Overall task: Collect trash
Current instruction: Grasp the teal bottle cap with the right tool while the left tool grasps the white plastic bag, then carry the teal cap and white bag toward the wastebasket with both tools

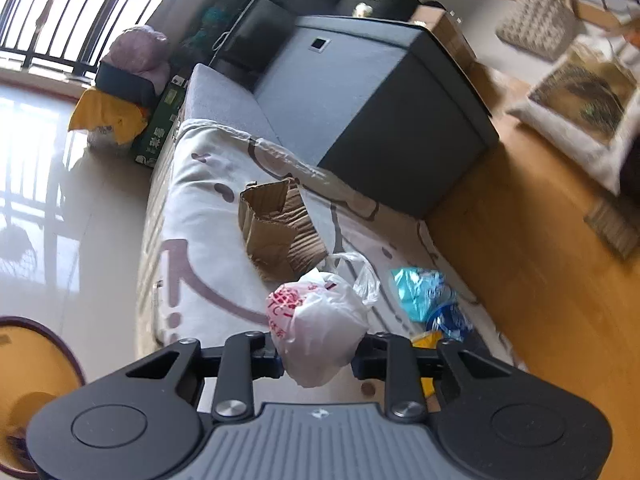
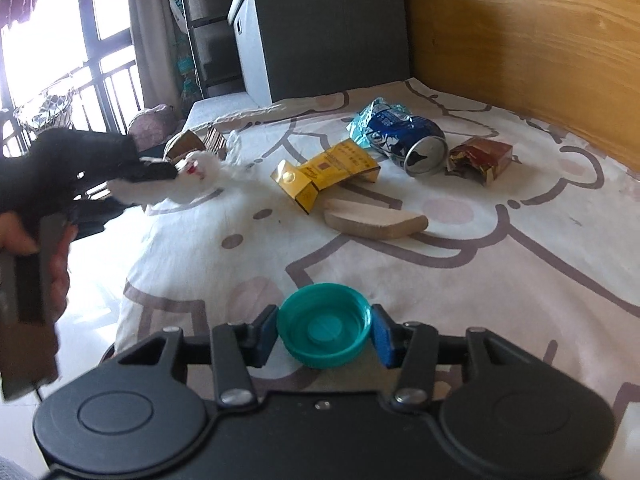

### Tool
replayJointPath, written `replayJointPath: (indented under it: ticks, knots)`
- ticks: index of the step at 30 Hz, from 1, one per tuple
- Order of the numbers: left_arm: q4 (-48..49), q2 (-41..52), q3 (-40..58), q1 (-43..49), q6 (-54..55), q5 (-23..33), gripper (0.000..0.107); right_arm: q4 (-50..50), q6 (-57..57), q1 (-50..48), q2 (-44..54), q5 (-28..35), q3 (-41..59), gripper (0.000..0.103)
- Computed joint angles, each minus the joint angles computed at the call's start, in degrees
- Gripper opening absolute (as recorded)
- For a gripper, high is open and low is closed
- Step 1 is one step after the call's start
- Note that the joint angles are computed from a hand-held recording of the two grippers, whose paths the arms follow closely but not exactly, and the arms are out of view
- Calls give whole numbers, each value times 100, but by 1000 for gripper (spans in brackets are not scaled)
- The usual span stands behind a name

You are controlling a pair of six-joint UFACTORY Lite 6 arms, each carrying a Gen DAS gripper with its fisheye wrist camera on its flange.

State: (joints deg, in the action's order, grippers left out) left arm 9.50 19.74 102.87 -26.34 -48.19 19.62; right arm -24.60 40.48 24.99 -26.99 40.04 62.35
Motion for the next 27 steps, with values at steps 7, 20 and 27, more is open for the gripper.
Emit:
replayJointPath:
  ticks: [7,20,27]
  knots:
    - [533,-1073,-786,-181,341,471,29,-159,230,239,34,397,442,50]
    - [1771,-2479,-1626,-643,542,1634,29,-938,1081,1268,381,1230,1252,50]
    - [2021,-3025,-1928,-729,870,2152,29,-1314,1524,1849,774,1575,1657,50]
